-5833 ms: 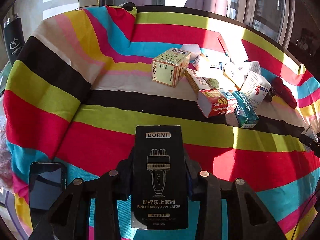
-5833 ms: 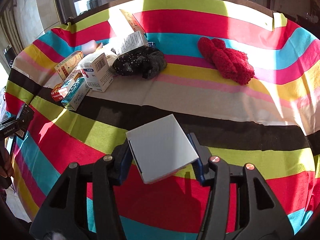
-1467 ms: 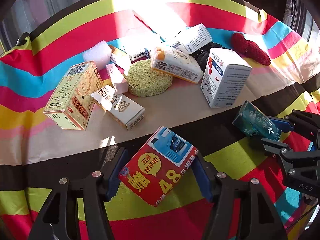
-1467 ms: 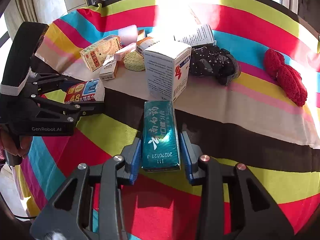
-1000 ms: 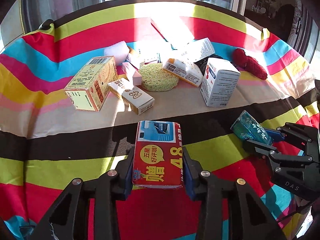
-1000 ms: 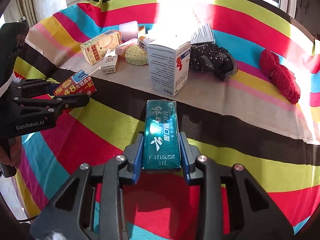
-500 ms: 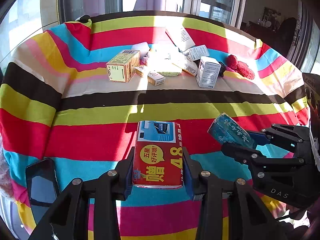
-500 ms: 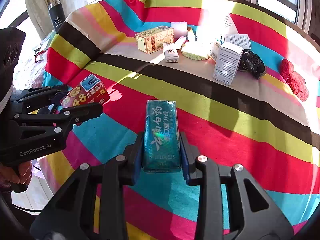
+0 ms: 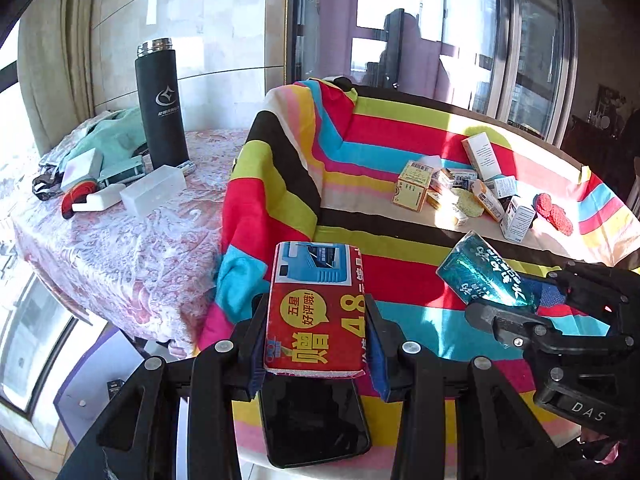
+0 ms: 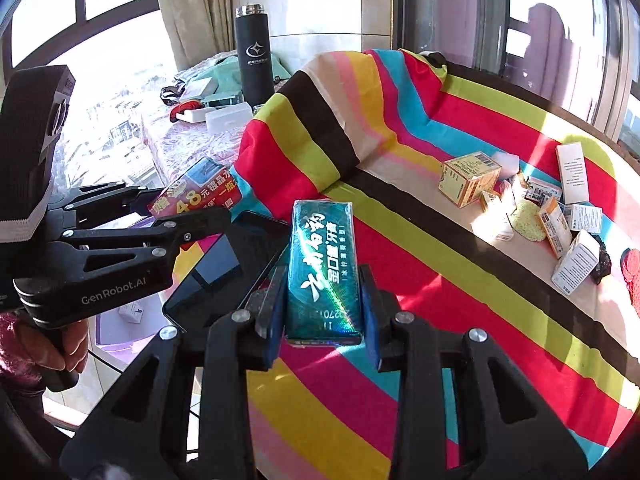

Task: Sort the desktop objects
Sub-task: 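Carry the teal pack and red-white box over the bin, then open both tools to drop the teal pack and red-white box into the bin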

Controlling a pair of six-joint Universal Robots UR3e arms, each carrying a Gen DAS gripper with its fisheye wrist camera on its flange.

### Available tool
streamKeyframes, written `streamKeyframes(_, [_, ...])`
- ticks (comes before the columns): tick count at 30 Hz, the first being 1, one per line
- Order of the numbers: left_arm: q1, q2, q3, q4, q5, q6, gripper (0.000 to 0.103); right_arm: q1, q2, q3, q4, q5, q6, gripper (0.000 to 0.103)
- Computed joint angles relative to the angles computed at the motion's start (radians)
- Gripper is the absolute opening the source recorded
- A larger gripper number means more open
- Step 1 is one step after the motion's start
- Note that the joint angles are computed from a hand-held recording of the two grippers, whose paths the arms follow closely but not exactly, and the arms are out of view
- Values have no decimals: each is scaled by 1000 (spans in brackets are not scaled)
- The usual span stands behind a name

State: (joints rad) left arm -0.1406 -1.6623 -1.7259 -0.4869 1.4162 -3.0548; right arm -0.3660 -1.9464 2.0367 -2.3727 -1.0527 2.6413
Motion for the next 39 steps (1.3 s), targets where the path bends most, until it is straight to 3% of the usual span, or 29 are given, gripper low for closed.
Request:
streamKeyframes(8, [346, 144, -228, 52, -1, 47, 41, 437, 377, -255, -185, -79, 135, 36])
streamKeyframes(13, [522, 147, -337, 122, 8, 69, 41, 620, 585, -416, -186, -155, 116, 36])
streamKeyframes(22, [662, 79, -444, 209, 35, 105, 42, 753, 836, -596, -124, -232, 72, 36])
streamKeyframes(32, [669, -110, -366, 278, 92, 97, 44, 806, 1109, -859, -49, -278, 104, 37])
streamKeyframes(33, [663, -131, -351, 278, 112, 92, 45, 808, 1134, -891, -30, -282, 108, 37])
streamKeyframes(34, [657, -151, -336, 275, 132, 87, 54, 811, 1156, -920, -12, -292, 110, 40])
streamKeyframes(35, [651, -175, -316, 268, 156, 78, 70, 812, 1170, -938, -4, -296, 114, 50])
streamKeyframes(36, [646, -184, -314, 272, 174, 72, 76, 810, 1174, -940, -5, -290, 116, 56])
streamKeyframes(37, [644, -189, -317, 282, 183, 71, 81, 807, 1176, -943, -7, -280, 117, 61])
streamKeyframes(39, [645, -192, -325, 287, 191, 75, 81, 806, 1174, -941, -12, -275, 112, 62])
